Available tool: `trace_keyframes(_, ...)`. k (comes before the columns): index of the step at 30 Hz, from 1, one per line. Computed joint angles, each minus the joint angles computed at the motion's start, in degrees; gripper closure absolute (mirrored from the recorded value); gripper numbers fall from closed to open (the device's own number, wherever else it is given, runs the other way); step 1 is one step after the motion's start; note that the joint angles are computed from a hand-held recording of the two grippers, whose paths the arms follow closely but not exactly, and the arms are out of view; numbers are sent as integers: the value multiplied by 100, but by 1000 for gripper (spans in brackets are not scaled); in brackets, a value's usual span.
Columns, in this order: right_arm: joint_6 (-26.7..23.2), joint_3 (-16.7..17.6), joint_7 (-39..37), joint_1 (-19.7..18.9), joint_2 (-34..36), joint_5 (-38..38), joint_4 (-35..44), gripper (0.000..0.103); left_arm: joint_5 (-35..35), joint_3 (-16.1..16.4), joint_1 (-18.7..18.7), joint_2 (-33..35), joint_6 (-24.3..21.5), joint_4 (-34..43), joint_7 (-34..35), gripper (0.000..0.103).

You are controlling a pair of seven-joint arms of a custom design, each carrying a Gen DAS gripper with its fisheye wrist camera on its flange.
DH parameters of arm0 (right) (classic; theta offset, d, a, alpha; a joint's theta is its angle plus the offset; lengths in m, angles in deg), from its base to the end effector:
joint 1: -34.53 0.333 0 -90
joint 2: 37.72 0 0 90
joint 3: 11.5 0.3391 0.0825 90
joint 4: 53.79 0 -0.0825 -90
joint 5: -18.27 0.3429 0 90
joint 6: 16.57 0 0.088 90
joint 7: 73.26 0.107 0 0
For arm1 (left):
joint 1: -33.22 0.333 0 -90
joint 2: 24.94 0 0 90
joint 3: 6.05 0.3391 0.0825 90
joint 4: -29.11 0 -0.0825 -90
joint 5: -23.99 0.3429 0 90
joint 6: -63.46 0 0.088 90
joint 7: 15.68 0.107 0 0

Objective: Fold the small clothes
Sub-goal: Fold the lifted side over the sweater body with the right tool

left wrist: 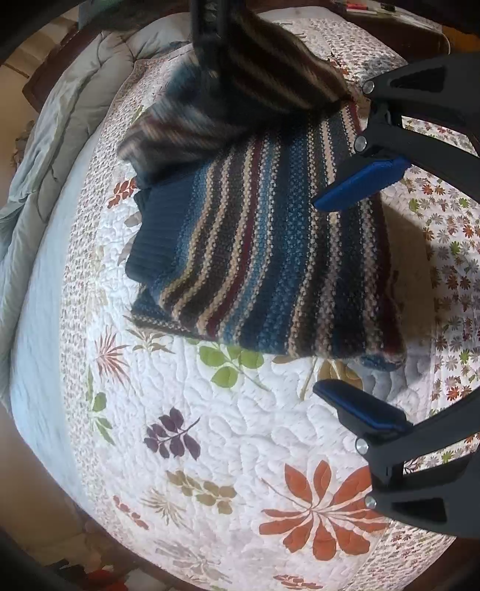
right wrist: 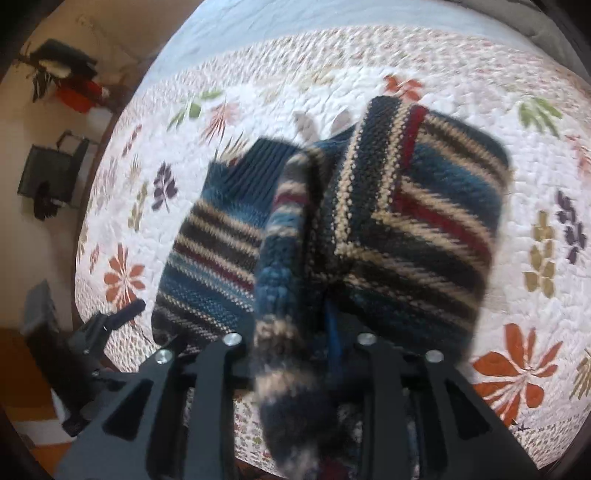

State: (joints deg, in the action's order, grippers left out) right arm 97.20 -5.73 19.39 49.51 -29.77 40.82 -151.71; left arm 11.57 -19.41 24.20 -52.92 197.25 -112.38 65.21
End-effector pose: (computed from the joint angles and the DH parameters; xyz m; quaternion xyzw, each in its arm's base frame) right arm 0.5390 0.2259 0.5544 -0.7515 0.6280 0.1223 0.1612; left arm 0.3490 -0.1603 0.5346 -0.6599 0.7303 -0.1676 0.0548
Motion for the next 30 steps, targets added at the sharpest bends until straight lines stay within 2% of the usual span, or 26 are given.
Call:
trace_keyframes(1,-6,23,-71,-4,26,120,-6,48,-5,7,-6,-7,-20,2,6,11)
trace_keyframes(2,-17,51,-201,-25,65,342,-17,45,-2,7,-8,6,-46,13,9,11)
trace_keyframes(6,-40,66,-463,-68,-34,735,-93,40,110,-49,28,81,-48,42,-45,11)
trace_keyframes(8,-212,22,-734,-201,-129,1337,-165,35,114,-60,4,107,-65,73,-65,11)
trace_keyframes(11,-432,-107,-952,-365,-308,1969,-295,35,84,-56,-38,164,-60,141,-82,11)
trace_keyframes(15,-459,-282,-980,-436,-621,1934,-549,34,-296,97,-218,259,-85,270,107,11)
trace_keyframes(18,-630,-432,-1147,-523,-806,2290,-911,34,-586,135,-277,396,-155,446,169,11)
trace_keyframes(21,-730,-496,-1333,-537,-930,2600,-1260,34,-395,-19,-219,601,-183,707,38,11)
trace_keyframes(25,-734,-420,-1439,-395,-882,2507,-1406,34,-226,-85,-241,993,-302,1189,-26,11)
trace_keyframes(30,-567,-434,-1602,-316,-1094,2340,-1617,36,415,-277,-297,1564,-549,1881,-337,12)
